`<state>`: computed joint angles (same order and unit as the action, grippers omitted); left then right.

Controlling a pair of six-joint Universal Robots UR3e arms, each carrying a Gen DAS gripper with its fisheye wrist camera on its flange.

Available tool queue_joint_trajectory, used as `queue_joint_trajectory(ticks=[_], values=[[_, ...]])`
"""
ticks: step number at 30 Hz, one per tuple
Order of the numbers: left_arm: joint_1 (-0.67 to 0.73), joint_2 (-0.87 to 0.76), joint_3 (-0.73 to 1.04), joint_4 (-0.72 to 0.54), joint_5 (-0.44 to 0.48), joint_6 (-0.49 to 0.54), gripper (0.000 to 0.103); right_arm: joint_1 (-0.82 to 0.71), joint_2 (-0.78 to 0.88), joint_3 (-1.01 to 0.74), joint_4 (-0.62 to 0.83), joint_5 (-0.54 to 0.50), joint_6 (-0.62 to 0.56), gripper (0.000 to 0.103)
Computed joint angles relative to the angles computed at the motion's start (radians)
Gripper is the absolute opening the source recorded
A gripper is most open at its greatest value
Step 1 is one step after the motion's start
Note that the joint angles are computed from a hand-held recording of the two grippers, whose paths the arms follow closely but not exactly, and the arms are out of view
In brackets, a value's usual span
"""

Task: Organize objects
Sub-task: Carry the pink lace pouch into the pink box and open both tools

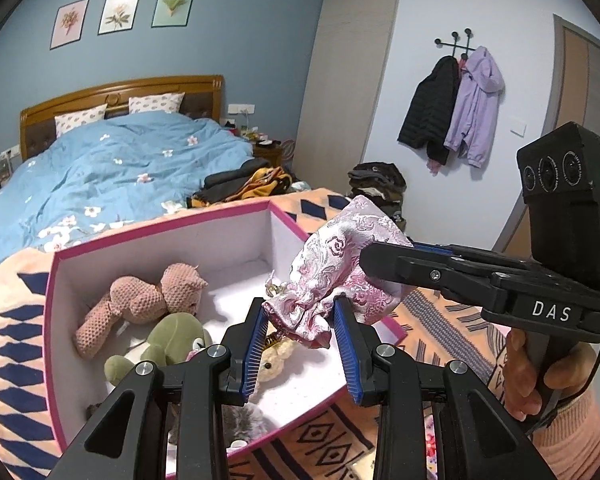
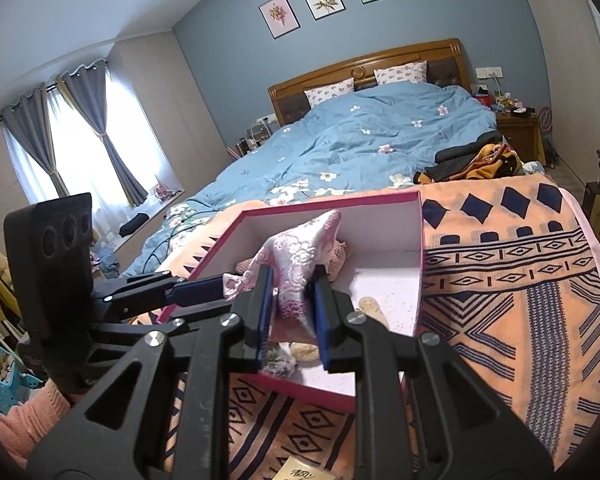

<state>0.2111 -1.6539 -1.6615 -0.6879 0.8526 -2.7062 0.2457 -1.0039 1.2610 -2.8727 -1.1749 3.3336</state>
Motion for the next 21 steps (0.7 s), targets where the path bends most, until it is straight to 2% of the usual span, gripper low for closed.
queue_joint_trajectory(ticks=[21], values=[[-0.055, -0.194, 0.146, -0.044, 0.083, -0.077, 0.034, 0.003, 0.222, -0.338, 0.263, -0.061, -0.055, 0.022]])
